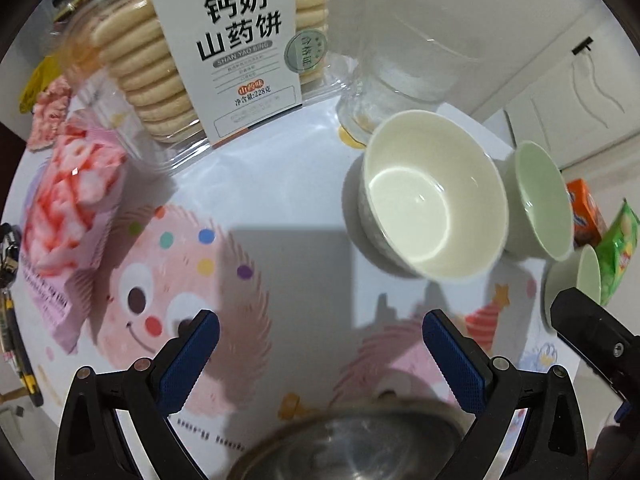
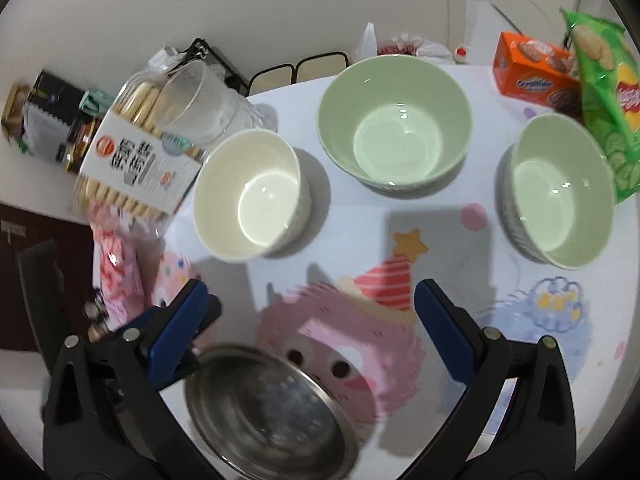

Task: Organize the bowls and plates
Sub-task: 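Reach both grippers to the rim of the cream bowl and close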

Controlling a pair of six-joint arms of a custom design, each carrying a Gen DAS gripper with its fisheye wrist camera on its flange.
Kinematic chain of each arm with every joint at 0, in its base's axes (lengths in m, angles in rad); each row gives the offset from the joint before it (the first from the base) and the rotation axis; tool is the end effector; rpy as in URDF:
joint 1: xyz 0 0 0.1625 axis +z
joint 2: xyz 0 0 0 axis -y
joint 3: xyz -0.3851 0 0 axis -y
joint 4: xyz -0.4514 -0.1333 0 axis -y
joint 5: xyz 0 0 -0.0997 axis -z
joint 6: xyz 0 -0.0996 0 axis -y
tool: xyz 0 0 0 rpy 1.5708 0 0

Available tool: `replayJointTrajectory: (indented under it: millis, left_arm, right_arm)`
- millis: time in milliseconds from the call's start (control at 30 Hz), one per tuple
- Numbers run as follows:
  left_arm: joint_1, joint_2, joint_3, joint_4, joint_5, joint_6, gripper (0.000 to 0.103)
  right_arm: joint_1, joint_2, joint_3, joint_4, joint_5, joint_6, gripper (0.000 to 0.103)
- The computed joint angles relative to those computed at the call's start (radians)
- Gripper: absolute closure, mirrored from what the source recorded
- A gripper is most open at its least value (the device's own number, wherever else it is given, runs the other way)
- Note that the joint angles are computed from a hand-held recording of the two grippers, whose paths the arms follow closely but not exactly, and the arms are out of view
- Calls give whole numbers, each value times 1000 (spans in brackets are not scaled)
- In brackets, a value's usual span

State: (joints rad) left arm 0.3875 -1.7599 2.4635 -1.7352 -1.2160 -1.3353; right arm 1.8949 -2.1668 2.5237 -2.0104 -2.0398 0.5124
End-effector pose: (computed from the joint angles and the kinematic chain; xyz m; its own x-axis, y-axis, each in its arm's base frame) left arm -0.2230 -0.2724 0.1174 -0.8167 -0.0970 -0.5688 0.0014 0.9854 -0.1701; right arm 0.1835 -0.2690 0.2432 -0.9029 0.2464 0.3521 0.1438 0.9453 -0.2928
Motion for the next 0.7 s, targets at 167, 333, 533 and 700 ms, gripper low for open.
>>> replayJointTrajectory:
  millis: [167,333,533,700]
  left_arm:
    - [79,7,6,-110,10,26,0]
    - [141,56,-34,-122,16,37,2]
    - [202,75,-37,-200,-15,77,42]
    - [222,112,-47,-285,-31,132,75]
  right_arm:
    - [-62,69,-1,-94,47,22,1]
    - [-96,131,-7,-153,55,43,20]
    - [-136,163,-5,-184,83,58,47]
    - [-145,184,-9,-176,72,64,88]
